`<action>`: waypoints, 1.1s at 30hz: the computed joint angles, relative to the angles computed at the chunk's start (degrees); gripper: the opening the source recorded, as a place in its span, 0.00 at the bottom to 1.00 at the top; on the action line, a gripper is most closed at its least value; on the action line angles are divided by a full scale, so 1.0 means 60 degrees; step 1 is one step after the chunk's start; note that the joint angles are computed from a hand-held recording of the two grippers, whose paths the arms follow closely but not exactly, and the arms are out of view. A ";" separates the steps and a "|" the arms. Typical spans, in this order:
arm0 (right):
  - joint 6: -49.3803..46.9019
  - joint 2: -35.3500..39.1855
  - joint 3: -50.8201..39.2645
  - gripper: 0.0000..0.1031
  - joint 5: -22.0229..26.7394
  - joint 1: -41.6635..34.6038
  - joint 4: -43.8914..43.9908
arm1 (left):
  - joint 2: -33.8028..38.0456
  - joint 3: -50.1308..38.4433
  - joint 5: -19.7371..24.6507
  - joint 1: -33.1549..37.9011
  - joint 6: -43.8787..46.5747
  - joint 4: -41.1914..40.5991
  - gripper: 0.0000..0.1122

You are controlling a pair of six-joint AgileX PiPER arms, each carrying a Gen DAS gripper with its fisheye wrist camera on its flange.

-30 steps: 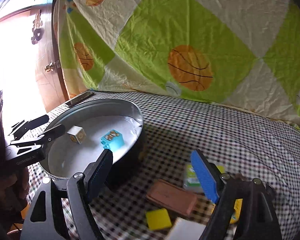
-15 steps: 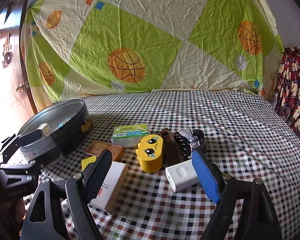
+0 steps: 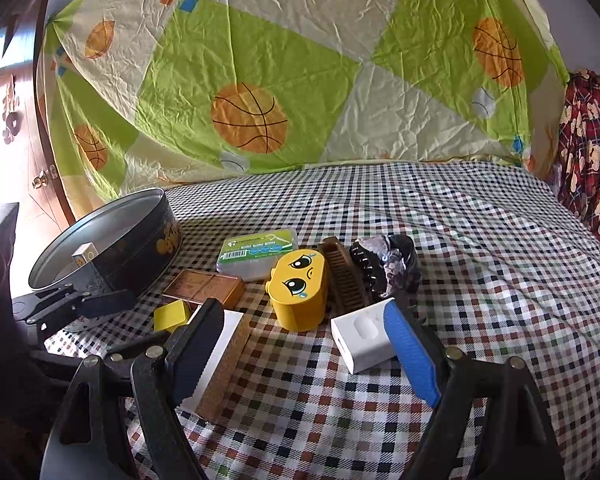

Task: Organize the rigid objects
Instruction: 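Grasp the yellow cube with the left gripper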

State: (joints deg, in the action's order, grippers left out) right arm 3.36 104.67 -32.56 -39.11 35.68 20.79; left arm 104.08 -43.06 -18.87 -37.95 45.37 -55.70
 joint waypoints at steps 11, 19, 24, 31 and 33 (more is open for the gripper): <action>0.0031 0.0082 -0.0169 0.81 0.0375 -0.0058 -0.0196 | -0.0106 0.0306 0.0381 0.0437 -0.3057 0.3091 0.26; 0.0441 0.0088 -0.0305 0.81 0.0679 0.0040 -0.0835 | -0.0504 0.1393 -0.1908 -0.0017 -0.3721 0.2626 0.26; -0.0241 0.0247 -0.0748 0.81 0.1106 0.0586 -0.0397 | -0.0557 0.1859 -0.3362 -0.0573 -0.3448 0.1862 0.26; -0.0802 0.0458 -0.1312 0.81 0.1753 0.0961 -0.0222 | -0.0716 0.2193 -0.3725 -0.0374 -0.4401 0.2412 0.26; -0.0894 0.0472 -0.1418 0.80 0.1958 0.0947 -0.0111 | -0.0709 0.2253 -0.3936 -0.0465 -0.4464 0.2330 0.26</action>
